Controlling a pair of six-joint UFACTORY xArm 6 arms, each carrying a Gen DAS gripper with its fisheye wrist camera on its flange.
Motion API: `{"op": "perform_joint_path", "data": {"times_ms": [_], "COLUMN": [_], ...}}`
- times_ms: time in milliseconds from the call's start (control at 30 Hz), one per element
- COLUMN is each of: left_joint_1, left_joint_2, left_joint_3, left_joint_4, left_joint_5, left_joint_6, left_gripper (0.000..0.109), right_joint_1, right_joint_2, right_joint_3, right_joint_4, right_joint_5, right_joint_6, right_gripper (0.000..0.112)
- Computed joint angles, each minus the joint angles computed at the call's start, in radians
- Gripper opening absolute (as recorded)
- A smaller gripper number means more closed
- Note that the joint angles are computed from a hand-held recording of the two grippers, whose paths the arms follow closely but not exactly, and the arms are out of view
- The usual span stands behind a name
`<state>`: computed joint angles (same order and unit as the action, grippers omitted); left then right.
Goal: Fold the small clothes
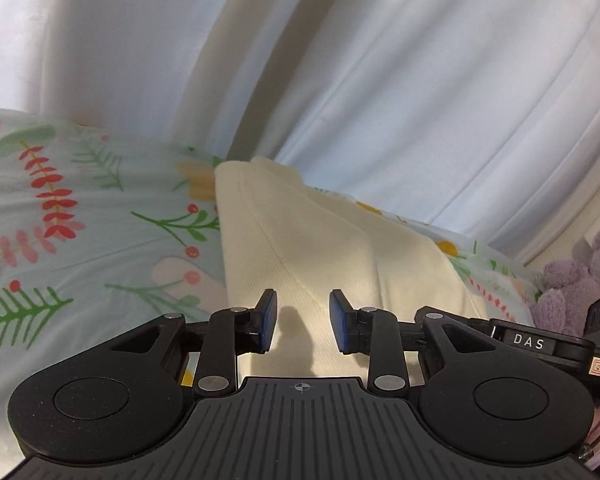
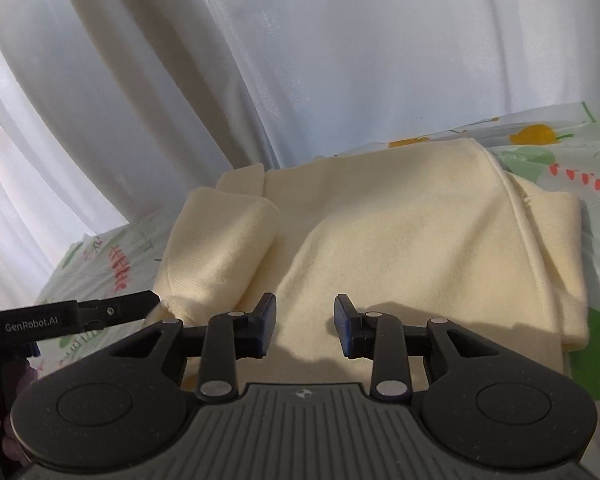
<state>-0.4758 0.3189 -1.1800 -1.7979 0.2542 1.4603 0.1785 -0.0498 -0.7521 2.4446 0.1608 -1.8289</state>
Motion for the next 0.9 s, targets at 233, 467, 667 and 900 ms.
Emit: {"op": "perform_joint_path", "data": {"times_ms": [233, 467, 667, 900], "left_joint_1": [0.017, 0.016, -0.002, -0.030], "left_joint_2": [0.090, 0.123, 0.132, 0.129], "left_joint_3": [-0.043, -0.051, -0.055, -0.041], "left_joint_4": [0.283, 0.353, 0.405, 0.458], "left_joint_5": [-0.113, -0.097, -0.130, -0.194], "left_joint_6": [-0.358, -0.429, -0.446, -0.467], "left_gripper": [0.036, 0.036, 0.035, 0.035], "right_joint_1": [-0.048, -0.031, -0.021, -0.014], "right_joint_2": [0.142, 0.237, 0.242, 0.263], "right_joint_3": [-0.091, -0.175, -0.189, -0.207], "right_joint_4": [-0.354, -0.407, -0.414, -0.445], "right_joint_5": [0.217, 0.265, 0.285, 0.278], "right_joint_6": [0.437, 0.504, 0.483, 0.511], "right_gripper": [0.050, 0.050, 0.038, 0.032]}}
